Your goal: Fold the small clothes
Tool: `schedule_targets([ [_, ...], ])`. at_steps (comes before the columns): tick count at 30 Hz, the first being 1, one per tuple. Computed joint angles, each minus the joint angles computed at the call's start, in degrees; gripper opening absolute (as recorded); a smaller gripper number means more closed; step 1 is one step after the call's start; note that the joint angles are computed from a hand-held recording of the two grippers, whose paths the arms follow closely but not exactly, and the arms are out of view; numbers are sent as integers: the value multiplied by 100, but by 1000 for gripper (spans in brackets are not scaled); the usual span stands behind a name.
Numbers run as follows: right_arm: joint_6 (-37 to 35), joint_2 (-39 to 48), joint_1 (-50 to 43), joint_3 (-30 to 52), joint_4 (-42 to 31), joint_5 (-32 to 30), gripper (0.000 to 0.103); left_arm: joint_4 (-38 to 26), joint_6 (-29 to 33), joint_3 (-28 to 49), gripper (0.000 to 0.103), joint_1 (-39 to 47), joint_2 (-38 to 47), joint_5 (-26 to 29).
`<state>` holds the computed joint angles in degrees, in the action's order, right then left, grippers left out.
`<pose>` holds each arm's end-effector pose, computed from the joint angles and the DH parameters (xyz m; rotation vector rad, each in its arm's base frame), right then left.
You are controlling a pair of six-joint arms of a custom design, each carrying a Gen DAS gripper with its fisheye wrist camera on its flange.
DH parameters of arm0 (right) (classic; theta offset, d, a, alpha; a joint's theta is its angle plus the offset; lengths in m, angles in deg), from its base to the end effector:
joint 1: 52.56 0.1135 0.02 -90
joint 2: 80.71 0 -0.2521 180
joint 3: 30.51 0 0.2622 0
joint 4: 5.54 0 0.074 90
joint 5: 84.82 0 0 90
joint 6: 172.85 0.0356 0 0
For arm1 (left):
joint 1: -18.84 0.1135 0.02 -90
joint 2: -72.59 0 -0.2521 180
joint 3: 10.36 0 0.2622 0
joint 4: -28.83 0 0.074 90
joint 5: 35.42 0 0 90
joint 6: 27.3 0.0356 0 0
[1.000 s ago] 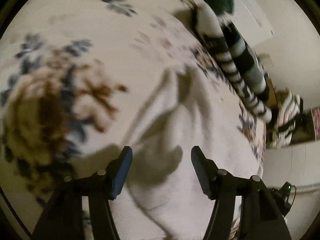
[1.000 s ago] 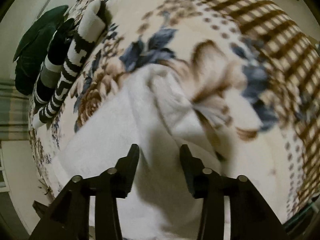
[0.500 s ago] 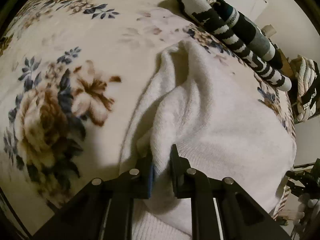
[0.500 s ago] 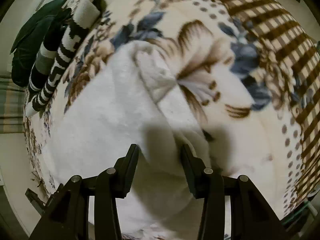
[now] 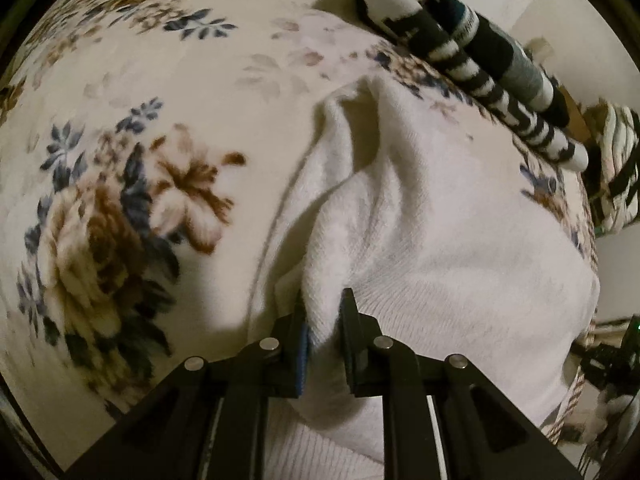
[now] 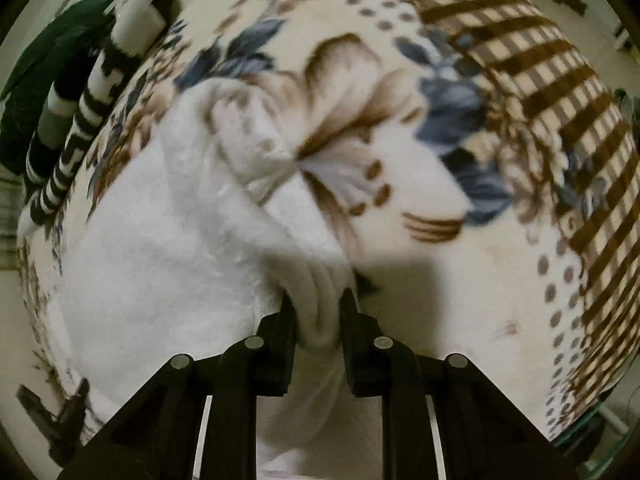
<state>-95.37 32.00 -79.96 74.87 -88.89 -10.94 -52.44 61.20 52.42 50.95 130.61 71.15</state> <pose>0.3385 -0.1643 0.2044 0.3948 3.0035 0.4094 0.1519 0.0834 0.2440 -0.7698 2.7170 -0.3084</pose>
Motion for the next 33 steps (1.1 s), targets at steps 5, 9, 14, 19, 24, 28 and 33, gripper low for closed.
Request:
schedule_targets([
  [5, -491, -151, -846, 53, -554, -923, 67, -572, -603, 930, 29, -1283, -15, -954],
  [9, -618, -426, -1948, -595, -787, -1531, 75, -730, -1629, 1317, 74, -2401, -223, -1280],
  [14, -801, -735, -3007, -2106, -461, -1931, 75, -473, -2731, 1265, 86, -3791, 122, -1342],
  [19, -596, -1107, -3448, -3437, 582, -3242, 80, 177, -3384, 895, 86, -4472, 519, -1094],
  [24, -597, -1469, -3165, -3941, 1031, -3767, 80, 606, -3617, 636, 86, -4818, 952, -1038],
  [28, -150, -1578, -2864, -4290, 1864, -4149, 80, 724, -3541, 580, 86, -4876, 1125, -1070],
  [33, 1212, -2019, -2450, -4890, 3421, -4527, 80, 721, -3514, 627, 87, -4945, 1232, -1109],
])
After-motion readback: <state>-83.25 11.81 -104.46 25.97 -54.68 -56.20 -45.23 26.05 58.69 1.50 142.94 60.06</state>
